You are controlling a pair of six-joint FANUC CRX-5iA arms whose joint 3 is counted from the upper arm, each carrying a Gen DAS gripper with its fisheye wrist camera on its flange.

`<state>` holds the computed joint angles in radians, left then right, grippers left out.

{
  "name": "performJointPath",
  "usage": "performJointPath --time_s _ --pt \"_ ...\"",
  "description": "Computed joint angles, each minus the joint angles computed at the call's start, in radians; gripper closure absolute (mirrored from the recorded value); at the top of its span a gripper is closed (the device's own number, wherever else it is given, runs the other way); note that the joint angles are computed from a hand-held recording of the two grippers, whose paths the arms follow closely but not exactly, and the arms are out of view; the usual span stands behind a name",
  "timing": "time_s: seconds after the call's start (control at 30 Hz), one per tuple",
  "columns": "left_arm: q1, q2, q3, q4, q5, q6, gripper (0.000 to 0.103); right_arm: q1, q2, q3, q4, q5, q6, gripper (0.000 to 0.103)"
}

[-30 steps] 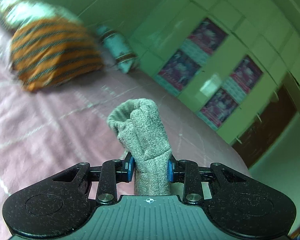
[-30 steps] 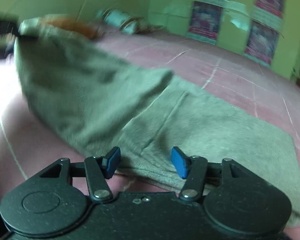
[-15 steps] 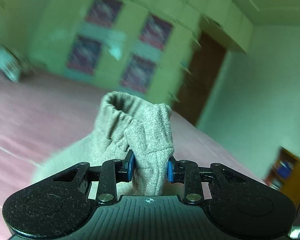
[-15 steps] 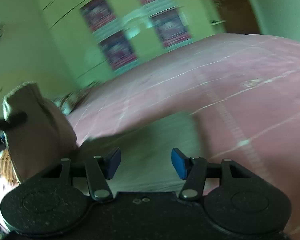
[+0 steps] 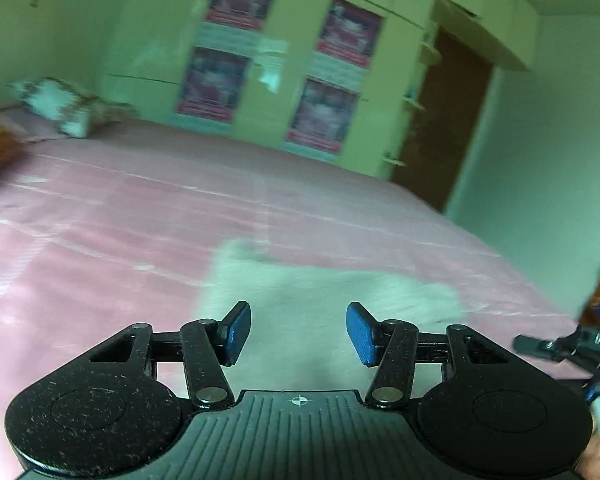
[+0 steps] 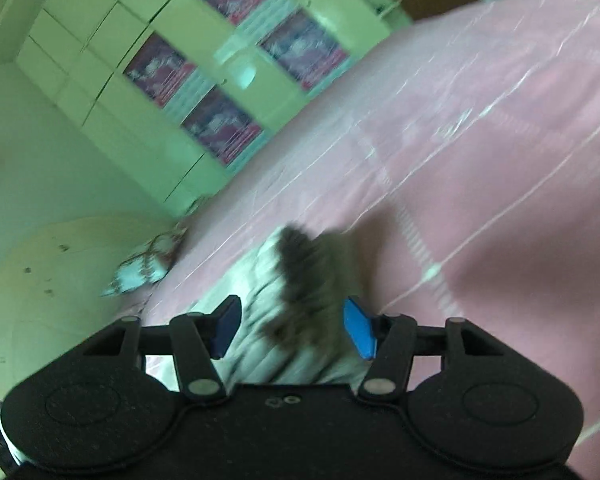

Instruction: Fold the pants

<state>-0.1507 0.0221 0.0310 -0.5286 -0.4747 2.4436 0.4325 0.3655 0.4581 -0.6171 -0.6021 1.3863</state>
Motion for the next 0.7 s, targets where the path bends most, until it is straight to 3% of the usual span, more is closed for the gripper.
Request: performJointPath --time_s 0.2,0.3,0.33,0.47,0.6,0.7 --pt "-0.031 -0.13 -0.131 -0.109 -0.134 0.104 0.05 0.0 0.016 0.032 -0.048 -0.113 -0.055 0.057" --pt "0.0 -0.116 -0.13 -0.017 -0.151 -0.034 0.05 -0.003 0.056 0.085 -0.06 -0.164 -0.093 0.062" --pt "0.016 -0.102 -0.122 0.016 -0.142 -0.097 0.05 -0.003 0.061 0.089 -0.069 -0.163 -0.11 0.068" --pt "-0.008 -0.058 -0.07 0.035 -0.205 -0.213 0.05 0.022 0.043 0.066 -0.04 -0.115 -0.111 0.073" --pt "-0.001 -0.053 -0.071 0.058 -0.179 -0.224 0.05 0.035 0.082 0.11 0.023 -0.156 -0.209 0.063" --pt "0.018 -0.05 -0.084 0.088 -0.131 -0.211 0.049 0.046 0.1 0.14 0.072 -0.181 -0.27 0.063"
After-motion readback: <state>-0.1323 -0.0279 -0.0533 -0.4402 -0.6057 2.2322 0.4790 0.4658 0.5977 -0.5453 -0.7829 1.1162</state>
